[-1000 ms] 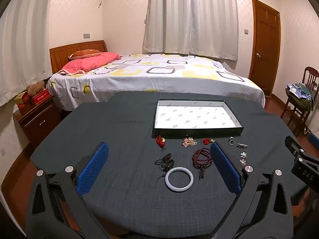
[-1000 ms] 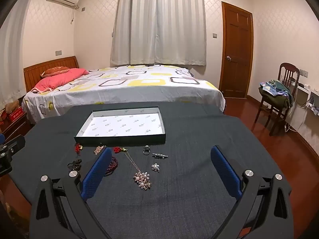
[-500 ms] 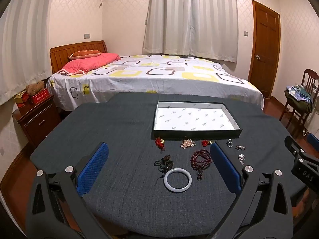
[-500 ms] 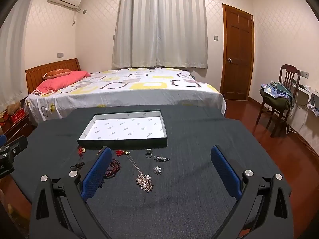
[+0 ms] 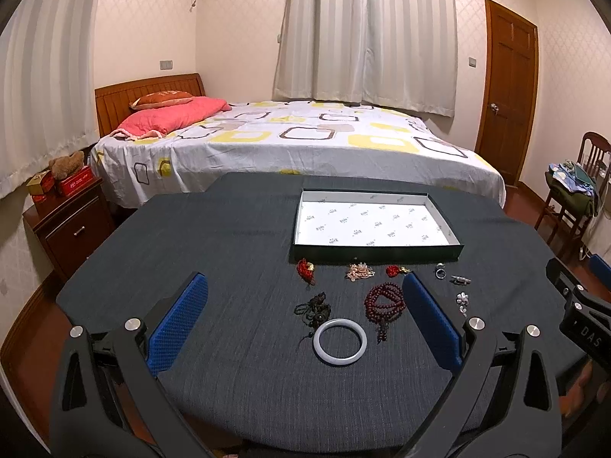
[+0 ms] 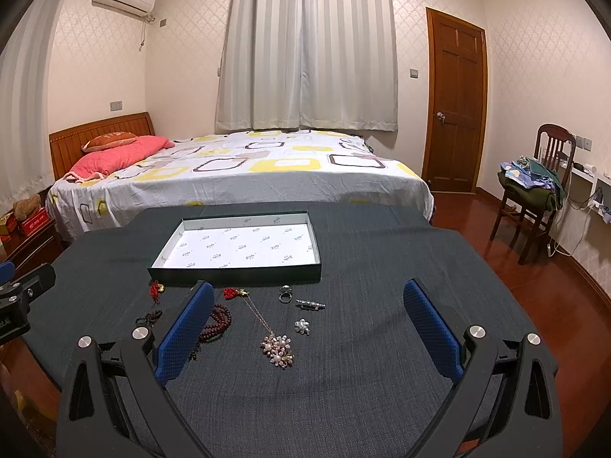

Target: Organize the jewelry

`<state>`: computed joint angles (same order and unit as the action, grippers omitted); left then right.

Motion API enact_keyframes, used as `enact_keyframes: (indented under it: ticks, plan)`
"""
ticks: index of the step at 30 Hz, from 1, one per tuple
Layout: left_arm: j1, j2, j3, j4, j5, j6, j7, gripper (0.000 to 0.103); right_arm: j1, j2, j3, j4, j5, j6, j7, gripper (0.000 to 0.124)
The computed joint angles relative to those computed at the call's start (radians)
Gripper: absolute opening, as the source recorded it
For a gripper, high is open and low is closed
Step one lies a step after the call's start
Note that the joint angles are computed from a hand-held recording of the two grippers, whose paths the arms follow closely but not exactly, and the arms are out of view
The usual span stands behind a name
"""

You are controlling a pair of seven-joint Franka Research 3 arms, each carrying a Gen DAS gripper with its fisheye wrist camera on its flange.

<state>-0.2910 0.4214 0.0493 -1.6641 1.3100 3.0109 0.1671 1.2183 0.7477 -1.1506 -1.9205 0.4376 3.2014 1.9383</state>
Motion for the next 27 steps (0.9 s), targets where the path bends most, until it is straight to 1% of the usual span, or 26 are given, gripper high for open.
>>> enact_keyframes:
  ticks: [5, 8, 27]
  plan:
    - [0.004, 0.000, -0.003, -0.002, -0.017, 0.004, 0.013, 0.099, -0.001, -0.002, 0.003, 0.000, 0.000, 0.001, -0.002, 0.097]
    - [-0.002, 0.002, 0.008, -0.004, -0.004, 0.010, -0.005, 0.099, 0.001, -0.002, 0.000, -0.003, 0.002, 0.002, -0.004, 0.097]
    - [0.001, 0.001, 0.008, -0.008, -0.011, 0.017, 0.003, 0.099, 0.004, -0.001, -0.002, -0.001, 0.003, -0.002, -0.004, 0.097]
